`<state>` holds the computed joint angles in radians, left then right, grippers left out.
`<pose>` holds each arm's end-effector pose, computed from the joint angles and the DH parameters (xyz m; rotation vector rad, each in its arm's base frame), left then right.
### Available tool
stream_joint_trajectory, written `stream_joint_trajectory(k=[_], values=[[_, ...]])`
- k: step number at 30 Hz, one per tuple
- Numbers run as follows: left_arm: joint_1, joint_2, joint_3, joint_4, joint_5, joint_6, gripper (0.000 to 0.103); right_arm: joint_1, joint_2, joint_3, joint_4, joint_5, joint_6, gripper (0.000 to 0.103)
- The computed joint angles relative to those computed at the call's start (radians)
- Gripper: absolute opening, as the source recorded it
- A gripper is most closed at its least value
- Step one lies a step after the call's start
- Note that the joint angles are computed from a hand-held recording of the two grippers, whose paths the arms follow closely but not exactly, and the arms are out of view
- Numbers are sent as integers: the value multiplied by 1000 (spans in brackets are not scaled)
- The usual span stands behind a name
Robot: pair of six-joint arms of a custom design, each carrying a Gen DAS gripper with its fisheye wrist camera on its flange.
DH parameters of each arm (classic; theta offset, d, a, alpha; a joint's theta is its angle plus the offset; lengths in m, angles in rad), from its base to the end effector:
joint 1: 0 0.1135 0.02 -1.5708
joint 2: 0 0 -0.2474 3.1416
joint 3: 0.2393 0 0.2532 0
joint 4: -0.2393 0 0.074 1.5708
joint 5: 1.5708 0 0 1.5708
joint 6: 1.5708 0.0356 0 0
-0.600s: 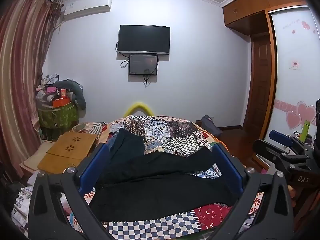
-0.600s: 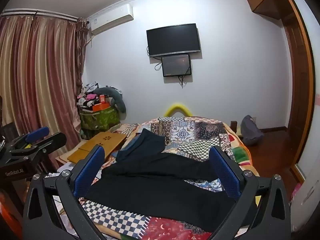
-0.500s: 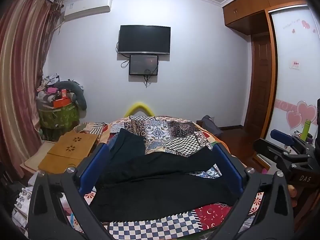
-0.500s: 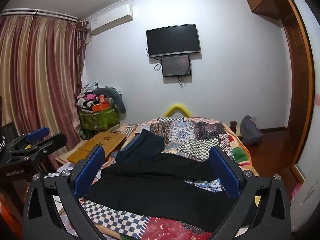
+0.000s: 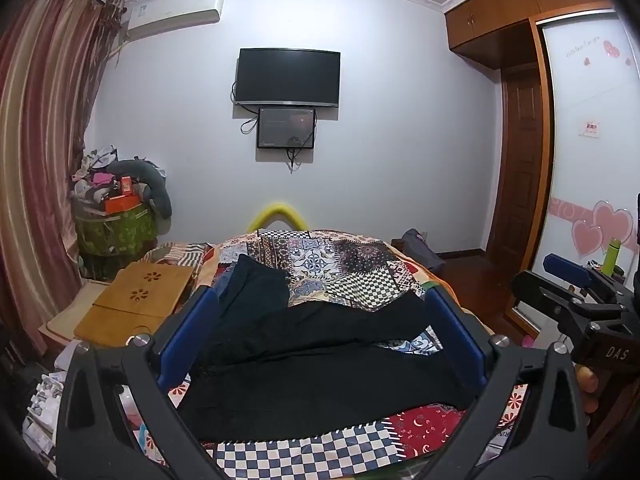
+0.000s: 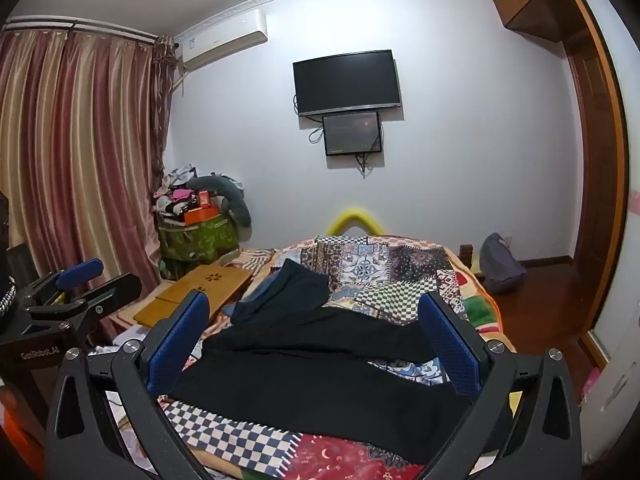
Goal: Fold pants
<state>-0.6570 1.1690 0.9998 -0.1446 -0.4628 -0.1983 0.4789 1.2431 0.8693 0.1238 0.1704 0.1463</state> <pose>0.2287 -0.1563 0.3263 0.1107 1.8503 -0.1590 0.2664 0.1315 0.2868 -0.1824 1.8174 0.2872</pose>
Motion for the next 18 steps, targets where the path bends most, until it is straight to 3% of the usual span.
stream_joint_trajectory(k=[18], values=[[18, 8, -4, 3, 25, 1, 103, 8, 2, 3, -6, 28, 6, 103]])
